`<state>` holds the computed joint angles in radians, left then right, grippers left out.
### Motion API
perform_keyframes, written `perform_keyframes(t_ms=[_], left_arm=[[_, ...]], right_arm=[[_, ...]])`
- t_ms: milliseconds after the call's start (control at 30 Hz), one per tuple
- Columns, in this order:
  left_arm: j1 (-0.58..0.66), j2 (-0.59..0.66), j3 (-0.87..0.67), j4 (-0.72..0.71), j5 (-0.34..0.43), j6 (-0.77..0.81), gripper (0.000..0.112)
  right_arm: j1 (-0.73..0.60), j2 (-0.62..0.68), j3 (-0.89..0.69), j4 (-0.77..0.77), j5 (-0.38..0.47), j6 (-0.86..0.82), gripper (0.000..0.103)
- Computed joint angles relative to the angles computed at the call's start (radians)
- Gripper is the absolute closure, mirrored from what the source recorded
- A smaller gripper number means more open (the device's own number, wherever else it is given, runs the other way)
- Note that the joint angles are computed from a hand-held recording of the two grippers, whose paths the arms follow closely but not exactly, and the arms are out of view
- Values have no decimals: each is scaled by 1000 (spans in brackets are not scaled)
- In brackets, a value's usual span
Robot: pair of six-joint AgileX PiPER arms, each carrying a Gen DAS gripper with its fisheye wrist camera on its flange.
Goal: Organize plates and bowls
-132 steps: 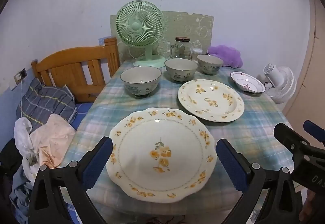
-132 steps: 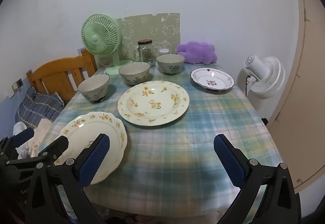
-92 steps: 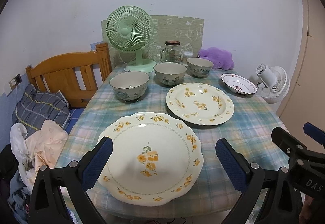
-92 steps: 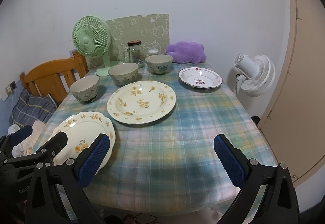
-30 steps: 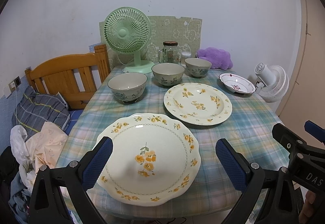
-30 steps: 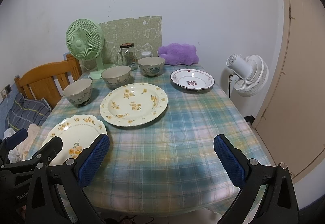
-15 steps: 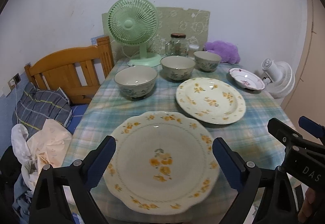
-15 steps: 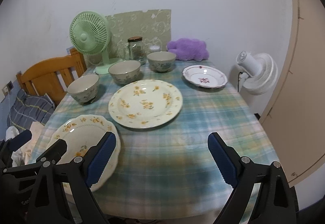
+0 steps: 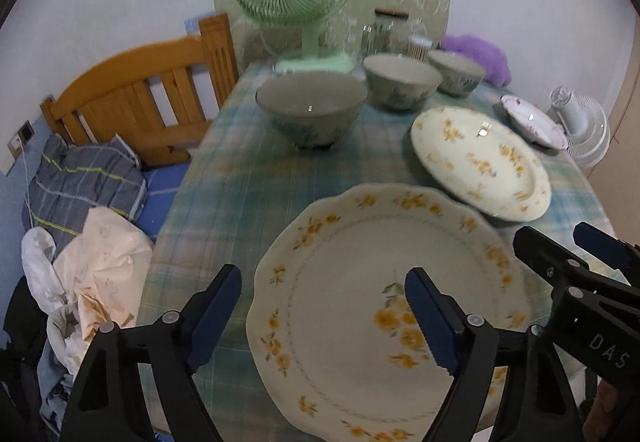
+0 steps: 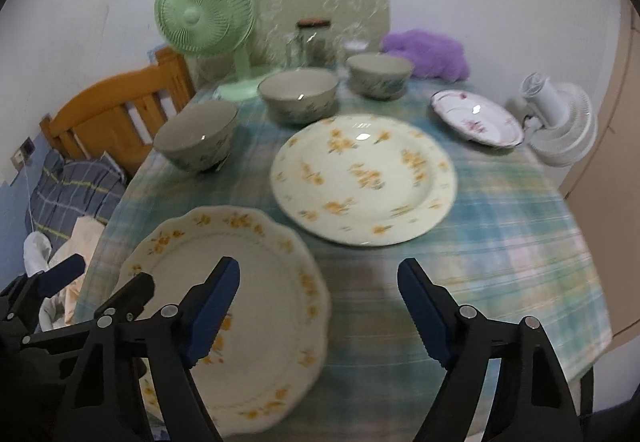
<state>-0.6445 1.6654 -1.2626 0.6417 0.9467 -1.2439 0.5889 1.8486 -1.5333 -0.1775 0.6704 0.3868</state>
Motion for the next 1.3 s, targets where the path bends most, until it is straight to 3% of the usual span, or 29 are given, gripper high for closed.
perform_keyframes(t_ms=[333,600,667,900,1100,1300], left_arm=[[99,44,55,-143,-111,148,38],[142,59,62,-192,-155,202,45],[153,72,51,-213,-150,224,47],[155,81,43,-212,-159,248,44],[177,79,34,-276,-159,337,44],[156,61,-6,-287,-92,373,44]], right_arm=[[26,151,-116,46,93,5,28],[45,220,-185,11,169,28,36],[47,244,-216,10,209,21,37],[42,264,-242,12,218,34,37],[47,287,-297,1,277,49,37],[52,271,-315,-13,318,59,39]])
